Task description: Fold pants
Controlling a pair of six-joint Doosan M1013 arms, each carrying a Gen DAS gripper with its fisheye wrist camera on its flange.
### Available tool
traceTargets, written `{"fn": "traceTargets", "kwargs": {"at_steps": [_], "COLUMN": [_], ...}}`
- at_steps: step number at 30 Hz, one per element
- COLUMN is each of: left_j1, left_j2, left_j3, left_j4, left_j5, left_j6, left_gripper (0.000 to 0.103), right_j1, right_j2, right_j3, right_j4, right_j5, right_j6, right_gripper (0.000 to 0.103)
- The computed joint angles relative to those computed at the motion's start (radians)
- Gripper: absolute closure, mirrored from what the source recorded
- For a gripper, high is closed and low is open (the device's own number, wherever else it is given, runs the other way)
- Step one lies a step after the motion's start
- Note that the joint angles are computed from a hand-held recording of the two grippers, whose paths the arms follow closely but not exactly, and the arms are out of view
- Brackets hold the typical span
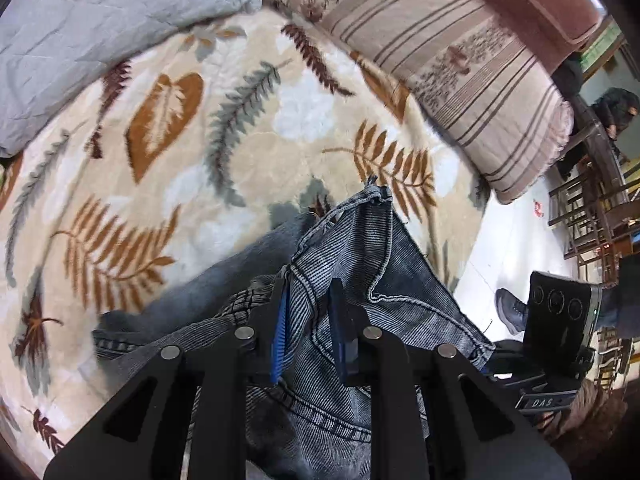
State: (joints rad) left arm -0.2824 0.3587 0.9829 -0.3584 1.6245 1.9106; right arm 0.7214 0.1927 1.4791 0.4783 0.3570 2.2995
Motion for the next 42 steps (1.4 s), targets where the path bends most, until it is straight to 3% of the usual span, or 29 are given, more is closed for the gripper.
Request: {"fn": "traceTargets", "kwargs": {"at_steps": [6, 10, 13, 15, 17, 19, 23, 25, 26, 27, 28, 29, 34, 42], "left_j1": [-0.035, -0.037, -0.008, 0.026, 0.065, 0.097, 0.156, 0.188, 0.2, 0.206, 0.206, 0.198, 0.165, 0.144], "left_j2": [-0.009, -0.026, -0.029, -0.046, -0.072, -0.099, -0.157, -0.172, -0.175, -0.177, -0.18, -0.184, -0.197, -0.208], "left_j3": [0.074, 0.106, 0.089, 0.089, 0.103, 0.133, 0.232, 0.283, 0.306, 0.326, 0.338, 0.349, 0.348, 0.386], "left_j4": [0.093, 0.105, 0.054, 0.015, 0.0, 0.0, -0.01, -0.071, -0.107, -0.135, -0.145, -0.14, -0.099, -0.028], "left_j5": [-0.064, -0.108, -0.086, -0.1, -0.125, -0.155, -0.175, -0.164, -0.156, -0.148, -0.144, -0.152, -0.188, -0.244], "left_j6": [-0.07, -0.126, -0.176, -0.228, -0.284, -0.326, -0.372, -0.399, -0.409, -0.418, -0.426, -0.43, -0.432, -0.46], "left_gripper": [0.086, 0.085, 0.084, 0.082, 0.064, 0.05, 0.049, 0.049, 0.049, 0.049, 0.049, 0.05, 0.049, 0.047], "right_j1": [-0.021, -0.03, -0.035, -0.035, -0.044, -0.06, -0.086, -0.084, -0.086, -0.085, -0.085, -0.09, -0.09, -0.103], "right_j2": [0.003, 0.001, -0.024, -0.042, -0.042, -0.019, 0.09, 0.149, 0.167, 0.186, 0.202, 0.202, 0.147, 0.171], "right_j3": [0.048, 0.054, 0.041, 0.036, 0.007, -0.04, -0.189, -0.265, -0.283, -0.308, -0.328, -0.327, -0.286, -0.286], "right_j4": [-0.004, 0.031, -0.079, -0.227, -0.32, -0.279, -0.107, -0.156, -0.155, -0.176, -0.19, -0.165, -0.235, -0.209], "right_j5": [0.025, 0.041, 0.09, 0.084, 0.089, 0.109, 0.239, 0.331, 0.364, 0.409, 0.447, 0.461, 0.387, 0.474], "right_j6": [0.061, 0.029, 0.073, 0.178, 0.216, 0.129, -0.123, -0.104, -0.112, -0.097, -0.088, -0.118, -0.088, -0.098], "right_gripper": [0.094, 0.084, 0.071, 0.066, 0.065, 0.056, 0.053, 0.053, 0.054, 0.064, 0.091, 0.099, 0.1, 0.101]}}
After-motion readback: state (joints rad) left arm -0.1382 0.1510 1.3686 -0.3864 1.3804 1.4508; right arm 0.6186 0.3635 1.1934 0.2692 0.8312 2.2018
